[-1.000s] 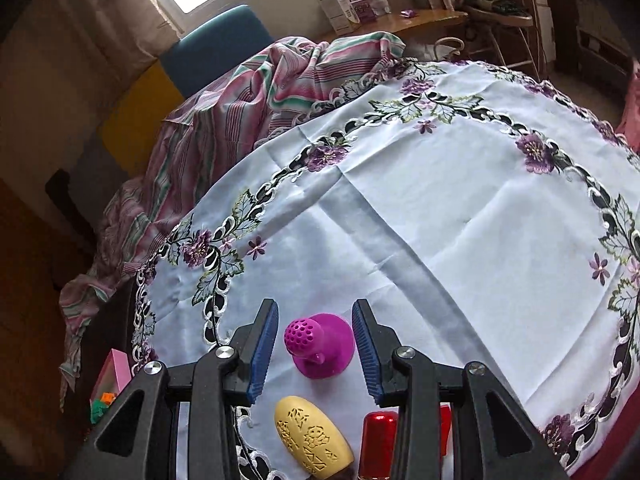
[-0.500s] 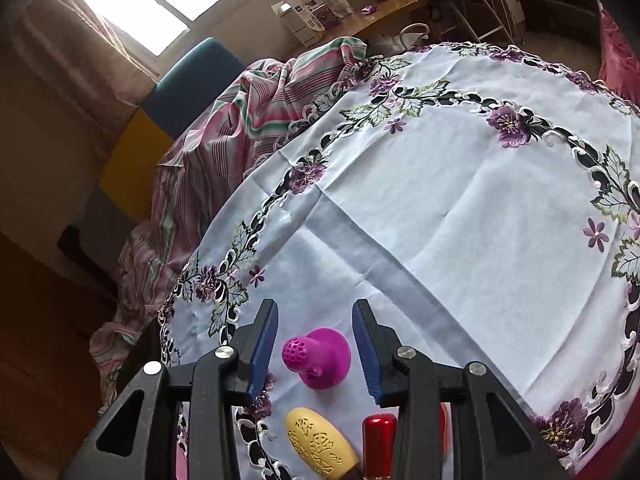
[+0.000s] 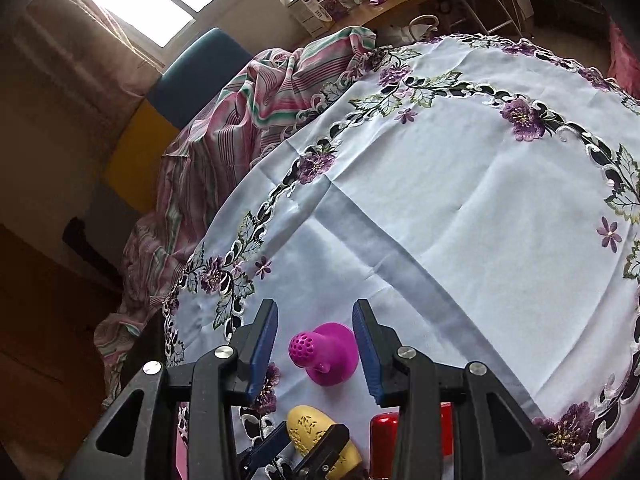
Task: Organize rigid objects
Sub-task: 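Grasp the yellow egg-shaped toy with the left tool, then grasp the pink suction-cup toy with the right tool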
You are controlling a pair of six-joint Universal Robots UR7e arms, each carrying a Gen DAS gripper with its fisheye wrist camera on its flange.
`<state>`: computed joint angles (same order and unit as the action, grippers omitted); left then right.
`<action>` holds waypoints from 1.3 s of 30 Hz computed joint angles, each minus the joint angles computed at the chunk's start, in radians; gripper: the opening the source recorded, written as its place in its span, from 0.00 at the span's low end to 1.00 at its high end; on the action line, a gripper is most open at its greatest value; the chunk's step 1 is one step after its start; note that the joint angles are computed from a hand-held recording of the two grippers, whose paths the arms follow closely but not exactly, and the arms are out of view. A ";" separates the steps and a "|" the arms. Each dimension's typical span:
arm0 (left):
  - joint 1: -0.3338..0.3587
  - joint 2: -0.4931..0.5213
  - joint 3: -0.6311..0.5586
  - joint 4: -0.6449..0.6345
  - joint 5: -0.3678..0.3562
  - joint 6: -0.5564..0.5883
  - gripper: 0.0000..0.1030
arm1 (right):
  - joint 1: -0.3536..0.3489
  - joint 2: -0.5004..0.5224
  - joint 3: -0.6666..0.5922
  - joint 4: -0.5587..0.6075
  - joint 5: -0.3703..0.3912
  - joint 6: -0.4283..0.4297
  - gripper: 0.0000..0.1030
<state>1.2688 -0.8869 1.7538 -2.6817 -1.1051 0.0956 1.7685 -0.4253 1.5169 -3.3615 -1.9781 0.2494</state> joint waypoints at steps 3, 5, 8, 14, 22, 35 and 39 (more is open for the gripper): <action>0.012 -0.034 0.033 -0.012 0.011 0.041 0.32 | 0.004 0.007 -0.019 0.048 0.006 -0.019 0.38; 0.021 -0.058 0.068 -0.049 0.017 0.078 0.32 | 0.006 0.010 -0.028 0.077 0.007 -0.029 0.38; 0.031 -0.088 0.104 -0.076 0.021 0.105 0.30 | 0.010 0.017 -0.045 0.115 -0.009 -0.039 0.38; 0.038 -0.092 0.119 -0.101 0.013 0.115 0.31 | 0.021 0.034 -0.078 0.187 -0.061 -0.059 0.38; 0.038 -0.085 0.131 -0.149 0.007 0.149 0.31 | 0.049 0.083 -0.157 0.295 -0.154 -0.127 0.38; 0.053 -0.090 0.136 -0.163 -0.032 0.141 0.31 | 0.067 0.144 -0.257 0.423 -0.260 -0.160 0.38; 0.058 -0.094 0.138 -0.164 -0.044 0.138 0.31 | 0.069 0.169 -0.301 0.456 -0.289 -0.175 0.38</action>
<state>1.3264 -0.9808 1.8915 -2.8453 -1.1494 0.2340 1.8375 -0.2561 1.2158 -2.9057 -2.2674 0.0741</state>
